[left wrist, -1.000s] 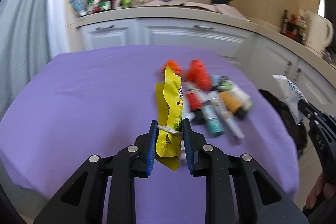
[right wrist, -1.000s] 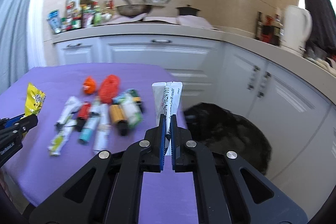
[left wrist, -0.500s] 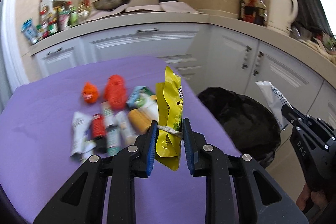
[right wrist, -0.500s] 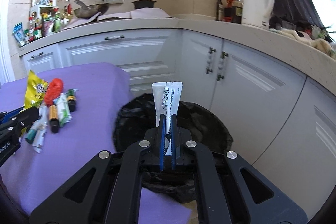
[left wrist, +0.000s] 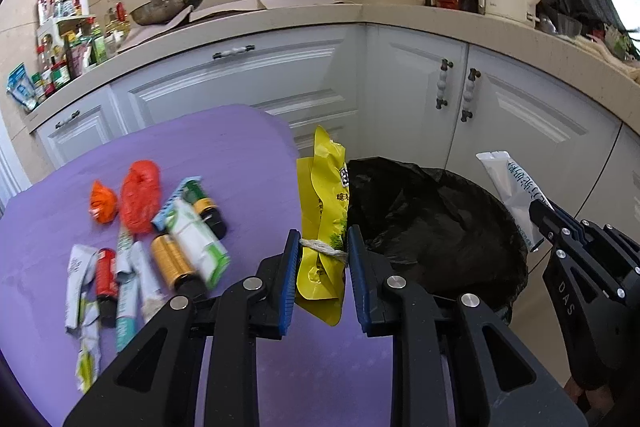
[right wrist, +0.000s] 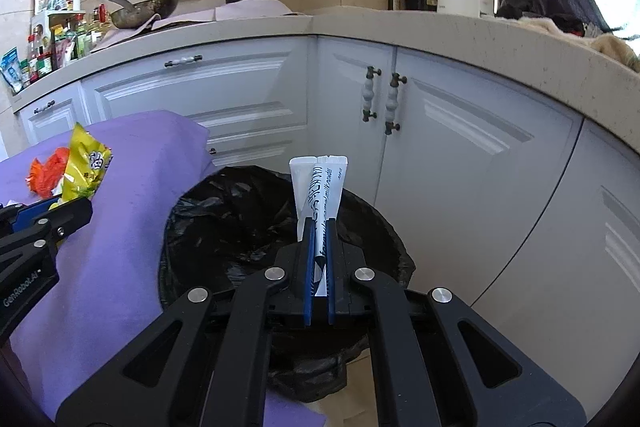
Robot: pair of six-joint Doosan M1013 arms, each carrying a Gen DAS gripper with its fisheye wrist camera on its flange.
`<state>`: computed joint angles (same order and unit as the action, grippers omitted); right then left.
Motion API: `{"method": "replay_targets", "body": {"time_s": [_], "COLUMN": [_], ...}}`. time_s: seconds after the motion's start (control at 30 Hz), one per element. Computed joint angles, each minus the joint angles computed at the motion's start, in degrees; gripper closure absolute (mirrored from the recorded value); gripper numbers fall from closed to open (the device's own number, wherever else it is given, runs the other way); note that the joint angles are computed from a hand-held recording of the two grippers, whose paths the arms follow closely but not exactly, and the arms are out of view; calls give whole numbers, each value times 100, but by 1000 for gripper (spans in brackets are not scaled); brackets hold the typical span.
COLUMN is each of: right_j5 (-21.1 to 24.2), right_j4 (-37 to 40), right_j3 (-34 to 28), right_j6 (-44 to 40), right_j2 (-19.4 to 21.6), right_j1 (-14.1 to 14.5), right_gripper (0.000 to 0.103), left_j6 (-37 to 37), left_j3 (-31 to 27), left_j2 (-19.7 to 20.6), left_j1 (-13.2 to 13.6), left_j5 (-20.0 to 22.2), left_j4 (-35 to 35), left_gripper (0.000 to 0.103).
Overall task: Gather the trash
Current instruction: 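Carry the yellow wrapper over the black bin with the left gripper, then open the left gripper to drop the wrapper into the bin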
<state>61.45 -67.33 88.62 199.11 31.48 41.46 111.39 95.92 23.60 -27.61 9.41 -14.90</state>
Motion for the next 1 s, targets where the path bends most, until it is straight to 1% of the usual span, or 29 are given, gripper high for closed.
{"method": "replay_targets", "body": {"time_s": [0.07, 0.1, 0.13, 0.17, 0.2, 0.23, 0.27, 0.3, 0.4, 0.53, 0.7, 0.8, 0.9, 0.97, 1.0], "right_j5": [-27, -27, -12, 3, 28, 20, 19, 26, 42, 86, 159, 106, 30, -15, -35], "right_j4": [13, 17, 31, 26, 27, 54, 87, 101, 111, 146, 140, 154, 100, 60, 47], "right_j3": [22, 26, 28, 39, 46, 49, 47, 49, 58, 3, -124, -236, -351, -459, -494], "right_j6": [11, 28, 51, 82, 104, 72, 35, 24, 49, -1, -89, -234, -294, -377, -412], "right_j2": [6, 19, 35, 40, 49, 49, 53, 51, 37, 42, 73, 101, 138, 181, 193], "right_j1": [-52, -82, -111, -130, -150, -169, -186, -192, -192, -156, -49, 9, 79, 131, 149], "right_gripper": [97, 89, 72, 65, 61, 61, 61, 60, 57, 54, 46, 41, 34, 33, 33], "left_j6": [-190, -315, -635, -1138, -1367, -1339, -1141, -1192, -1357, -1863, -2114, -2598, -3119, -3425, -3746], "left_j3": [-93, -130, -170, -228, -288, -362, -431, -452, -425, -372, -235, -122, -13, 49, 99], "left_j2": [82, 118, 164, 217, 257, 300, 337, 346, 323, 271, 116, 13, -86, -144, -186], "left_j1": [-56, -85, -120, -157, -173, -180, -167, -164, -158, -147, -47, 17, 111, 184, 239], "left_j5": [38, 39, 34, 87, 196, 361, 526, 578, 549, 461, 377, 315, 319, 317, 308], "left_j4": [218, 339, 670, 1216, 1461, 1407, 1145, 1157, 1255, 1761, 1919, 2442, 2944, 3208, 3497], "left_gripper": [78, 77, 66, 58, 48, 47, 47, 47, 45, 45, 45, 45, 43, 43, 42]}}
